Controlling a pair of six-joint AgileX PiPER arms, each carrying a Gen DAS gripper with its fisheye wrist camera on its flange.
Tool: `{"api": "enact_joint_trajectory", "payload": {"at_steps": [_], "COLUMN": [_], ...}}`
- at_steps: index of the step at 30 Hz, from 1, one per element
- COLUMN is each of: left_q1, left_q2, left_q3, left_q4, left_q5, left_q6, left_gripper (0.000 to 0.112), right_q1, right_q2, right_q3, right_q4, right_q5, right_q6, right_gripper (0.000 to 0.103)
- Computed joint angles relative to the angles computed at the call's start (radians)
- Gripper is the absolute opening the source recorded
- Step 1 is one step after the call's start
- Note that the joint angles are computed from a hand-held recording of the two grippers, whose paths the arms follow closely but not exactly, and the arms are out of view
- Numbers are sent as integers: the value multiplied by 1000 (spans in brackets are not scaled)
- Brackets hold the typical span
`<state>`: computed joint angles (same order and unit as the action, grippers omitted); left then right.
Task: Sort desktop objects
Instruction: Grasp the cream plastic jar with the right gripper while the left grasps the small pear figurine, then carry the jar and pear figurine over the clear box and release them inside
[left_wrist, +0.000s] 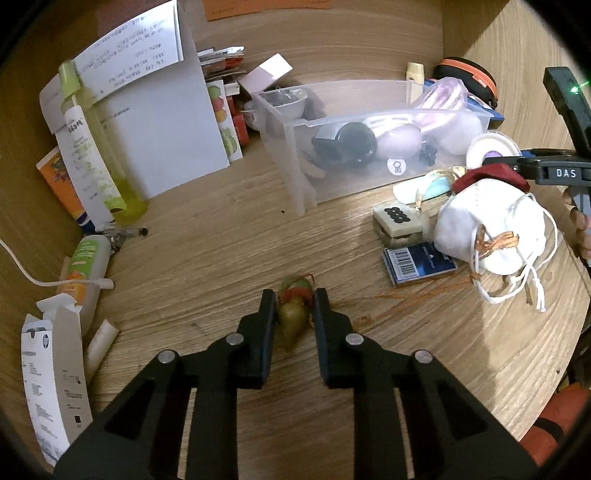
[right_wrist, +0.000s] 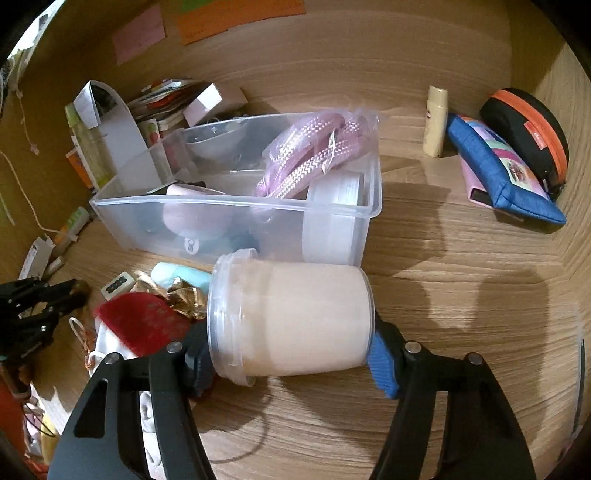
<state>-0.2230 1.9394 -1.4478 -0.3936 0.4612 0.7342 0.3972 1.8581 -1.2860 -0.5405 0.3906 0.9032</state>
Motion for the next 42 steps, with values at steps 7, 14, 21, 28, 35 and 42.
{"api": "enact_joint_trajectory", "payload": {"at_steps": [7, 14, 21, 28, 35, 42], "left_q1": [33, 49, 61, 14, -30, -31], "left_q2": [-2, -27, -51, -33, 10, 103], "left_q3": [-21, -25, -53, -121, -218, -400], "left_q4": [-101, -209, -384, -444, -414, -308], "left_q5": [30, 55, 138, 171, 172, 199], "left_q6": [40, 88, 204, 227, 186, 58], "left_gripper": [19, 19, 19, 19, 19, 19], "right_q1": [-1, -6, -12, 18, 30, 18], "right_q2": [-60, -131, -207, -240, -227, -159], "right_q3": [68, 134, 164, 112, 51, -57], "right_q4": [-83, -170, -238, -353, -339, -188], "right_q5": [-43, -51, -46, -11, -21, -27], "right_q6": [92, 178, 239, 286, 242, 61], "right_gripper": [63, 63, 63, 63, 63, 63]}}
